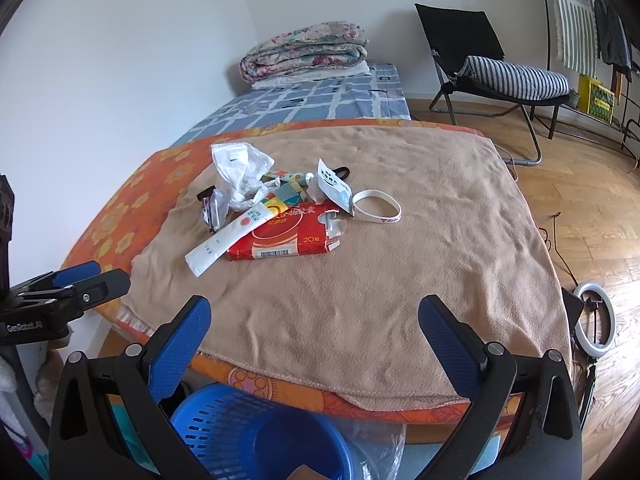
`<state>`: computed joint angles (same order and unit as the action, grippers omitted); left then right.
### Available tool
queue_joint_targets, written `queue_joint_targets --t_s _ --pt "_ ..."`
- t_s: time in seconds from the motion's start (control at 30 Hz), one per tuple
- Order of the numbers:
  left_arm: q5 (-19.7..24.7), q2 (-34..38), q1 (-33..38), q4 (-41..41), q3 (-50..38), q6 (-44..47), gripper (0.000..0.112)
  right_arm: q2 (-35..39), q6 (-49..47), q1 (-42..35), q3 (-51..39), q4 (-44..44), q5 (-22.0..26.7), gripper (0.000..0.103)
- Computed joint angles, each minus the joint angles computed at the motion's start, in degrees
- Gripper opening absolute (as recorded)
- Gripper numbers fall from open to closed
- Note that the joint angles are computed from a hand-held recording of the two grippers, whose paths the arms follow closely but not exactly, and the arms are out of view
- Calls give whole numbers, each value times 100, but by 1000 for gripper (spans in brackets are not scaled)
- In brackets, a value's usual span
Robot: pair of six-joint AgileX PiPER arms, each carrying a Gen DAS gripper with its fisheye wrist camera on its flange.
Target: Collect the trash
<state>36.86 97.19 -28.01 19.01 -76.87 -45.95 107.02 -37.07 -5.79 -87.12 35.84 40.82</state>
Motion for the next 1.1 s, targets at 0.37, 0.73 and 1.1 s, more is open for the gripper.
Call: queue_joint_targets --t_s 0.37,0.73,1.1 --pt "-18 -11 7 -2 31 3 103 -3 4 16 23 7 2 103" --pt "-40 -21 26 -15 64 14 103 50 70 -5 -36 -7 90 103" --pt "-46 -31 44 -41 83 43 103 55 101 -1 -47 -35 87 103"
